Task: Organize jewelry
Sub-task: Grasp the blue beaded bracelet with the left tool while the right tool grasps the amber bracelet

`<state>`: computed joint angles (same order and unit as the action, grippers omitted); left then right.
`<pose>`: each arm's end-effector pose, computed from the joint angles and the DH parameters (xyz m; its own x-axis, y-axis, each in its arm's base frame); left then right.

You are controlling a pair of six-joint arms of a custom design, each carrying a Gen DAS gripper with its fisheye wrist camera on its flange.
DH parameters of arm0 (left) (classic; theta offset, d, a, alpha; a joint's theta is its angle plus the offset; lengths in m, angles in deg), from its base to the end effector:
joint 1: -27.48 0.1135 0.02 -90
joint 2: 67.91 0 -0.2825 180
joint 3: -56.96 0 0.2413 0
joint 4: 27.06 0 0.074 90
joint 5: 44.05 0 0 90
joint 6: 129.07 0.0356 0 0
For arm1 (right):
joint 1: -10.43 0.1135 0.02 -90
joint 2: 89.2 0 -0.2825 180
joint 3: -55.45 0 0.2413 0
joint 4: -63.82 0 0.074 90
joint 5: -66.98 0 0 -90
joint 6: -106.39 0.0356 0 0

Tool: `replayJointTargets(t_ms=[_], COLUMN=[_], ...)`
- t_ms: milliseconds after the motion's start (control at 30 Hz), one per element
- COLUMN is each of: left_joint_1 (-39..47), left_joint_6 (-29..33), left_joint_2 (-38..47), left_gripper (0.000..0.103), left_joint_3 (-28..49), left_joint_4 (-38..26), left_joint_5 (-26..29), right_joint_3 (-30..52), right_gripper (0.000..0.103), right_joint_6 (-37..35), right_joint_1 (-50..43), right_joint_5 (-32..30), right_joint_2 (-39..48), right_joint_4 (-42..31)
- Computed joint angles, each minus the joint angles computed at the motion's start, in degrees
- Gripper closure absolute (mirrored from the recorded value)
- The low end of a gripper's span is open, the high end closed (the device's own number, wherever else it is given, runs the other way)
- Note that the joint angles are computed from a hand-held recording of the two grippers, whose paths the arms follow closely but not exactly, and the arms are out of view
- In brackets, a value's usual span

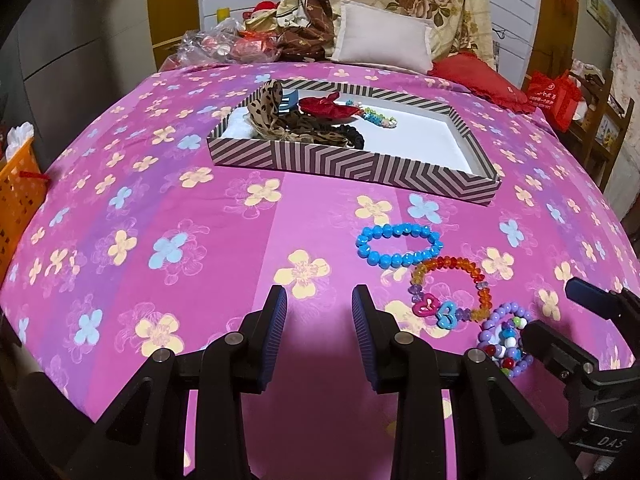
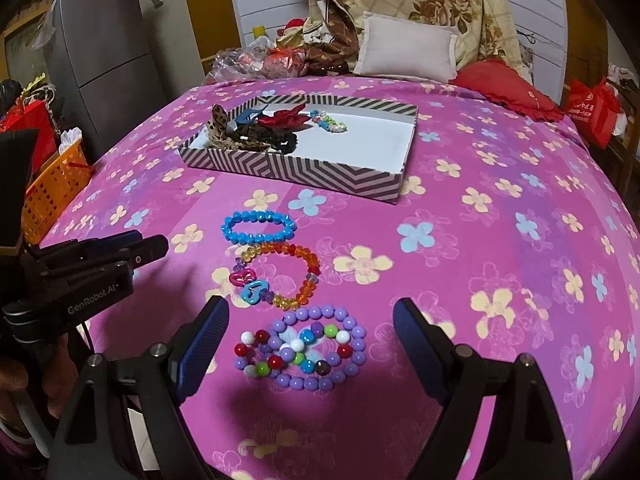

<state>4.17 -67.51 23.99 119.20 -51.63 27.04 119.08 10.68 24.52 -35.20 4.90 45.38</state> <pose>0.2819 -0.1089 0.1891 -0.7506 -0.1671 -0.6392 -0.1787 0.9828 -0.0472 0.3082 0.0851 0.1909 -0.6903 -0.2735 -0.6698 -0.4433 0.8915 0.0928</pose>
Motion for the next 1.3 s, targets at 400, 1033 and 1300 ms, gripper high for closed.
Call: replayJointTargets(t_ms=[400, 1033, 1300], left_joint_1=[2.8, 6.1, 6.0], left_joint_6=[2.5, 11.8, 15.5], left_joint_2=[3.7, 19.7, 22.1], left_gripper=[0.071, 0.071, 0.086], left_joint_3=[3.9, 21.0, 23.0], left_joint_4=[-0.5, -6.1, -3.1], left_joint_5=[2.2, 9.5, 11.4], right_joint_3=[5.4, 16.5, 19.3], right_gripper=[0.025, 0.084, 0.094], right_joint_6=[-1.9, -11.0, -12.0], right_joint_1=[0.0, 2.0, 0.3], right_joint_5=[0.1, 2.8, -0.9], right_joint_2=[5.8, 18.3, 19.7], right_joint_4=[-0.7, -4.2, -5.9])
